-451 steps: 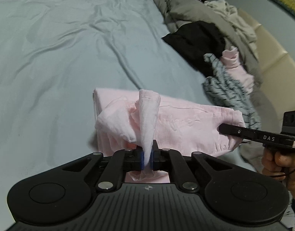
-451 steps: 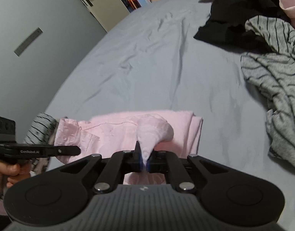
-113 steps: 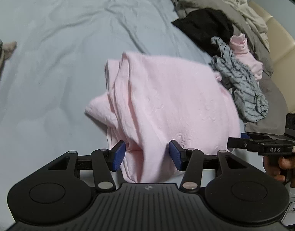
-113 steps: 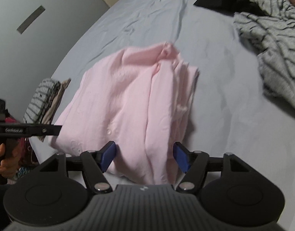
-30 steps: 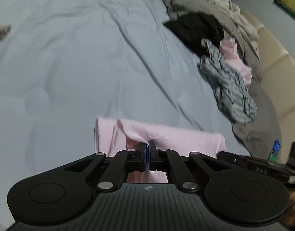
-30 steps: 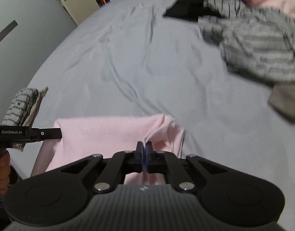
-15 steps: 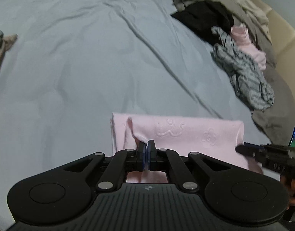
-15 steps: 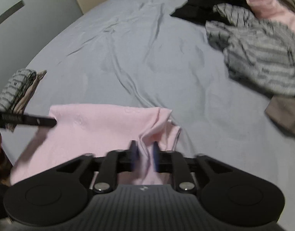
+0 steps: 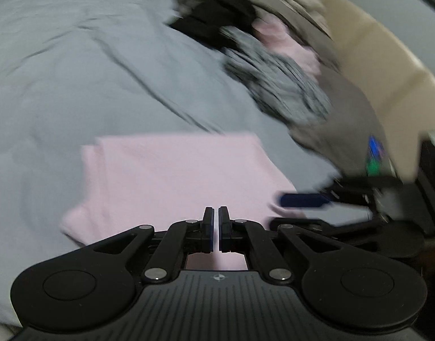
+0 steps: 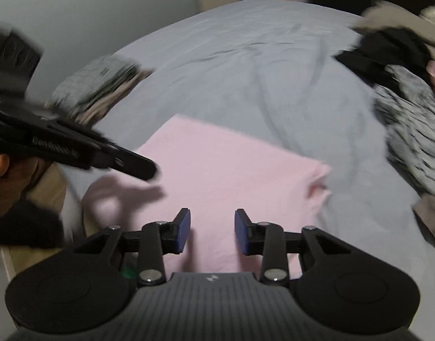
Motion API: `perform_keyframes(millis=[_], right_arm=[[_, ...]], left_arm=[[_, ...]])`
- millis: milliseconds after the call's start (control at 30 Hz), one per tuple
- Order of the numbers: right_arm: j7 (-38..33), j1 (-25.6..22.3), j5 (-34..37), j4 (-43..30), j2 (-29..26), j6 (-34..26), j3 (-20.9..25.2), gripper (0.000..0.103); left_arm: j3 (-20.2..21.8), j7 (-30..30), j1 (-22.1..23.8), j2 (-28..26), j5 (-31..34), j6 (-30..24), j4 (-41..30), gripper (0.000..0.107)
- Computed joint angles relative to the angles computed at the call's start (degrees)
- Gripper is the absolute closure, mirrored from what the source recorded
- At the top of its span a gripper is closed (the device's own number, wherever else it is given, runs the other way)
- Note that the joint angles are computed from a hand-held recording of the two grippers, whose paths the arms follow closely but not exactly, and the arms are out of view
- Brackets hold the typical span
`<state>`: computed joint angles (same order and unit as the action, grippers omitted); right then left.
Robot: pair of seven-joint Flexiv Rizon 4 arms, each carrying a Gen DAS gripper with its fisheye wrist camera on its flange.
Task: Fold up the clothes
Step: 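Open both grippers and withdraw them from the folded garment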
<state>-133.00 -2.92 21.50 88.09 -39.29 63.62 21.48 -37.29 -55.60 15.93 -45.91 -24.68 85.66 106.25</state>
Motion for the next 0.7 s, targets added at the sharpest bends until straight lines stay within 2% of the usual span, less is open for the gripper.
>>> perform_keyframes(millis=[67, 167, 233, 300, 400, 500, 600, 700], right_arm=[[-3.0, 0.4, -1.3, 1.1, -0.3, 0.7, 0.3, 0.066], [-5.2, 2.0, -3.9, 2.6, -1.3, 2.5, -0.8, 0.067], [-3.5, 3.3, -6.6, 2.8, -2.0, 2.1, -2.9, 0.067], [-2.2, 3.2, -8.0, 2.5, -2.8, 1.2, -3.5, 0.067], [-2.4, 1.4, -8.6, 1.9, -2.7, -0.5, -2.8, 0.067], [-2.5, 0.4, -9.0, 1.7, -2.2, -2.3, -3.1, 0.067], [-1.0, -0.2, -8.7, 1.4, -1.4, -4.9, -3.9, 0.067], [1.4, 0.8, -9.0, 2.2, 0.1, -3.6, -5.5, 0.066]], left_arm=[[1.1, 2.2, -1.3, -0.6, 2.2, 0.5, -0.1, 0.107], [7.6, 3.1, -6.1, -1.1, 3.9, -3.5, -3.3, 0.107], [12.7, 1.8, -9.1, -1.6, 5.2, -7.6, -5.7, 0.107], [12.7, 4.1, -8.9, -2.1, 2.2, -8.0, -5.8, 0.107], [14.5, 5.0, -9.5, -1.6, 1.2, -7.8, -5.9, 0.107], [21.0, 2.3, -13.4, -0.2, 2.8, -6.1, -5.8, 0.107], [20.4, 0.5, -11.7, 0.8, 0.9, -5.1, -4.1, 0.107], [17.9, -0.5, -10.0, 1.8, -0.3, -2.8, -2.4, 0.107]])
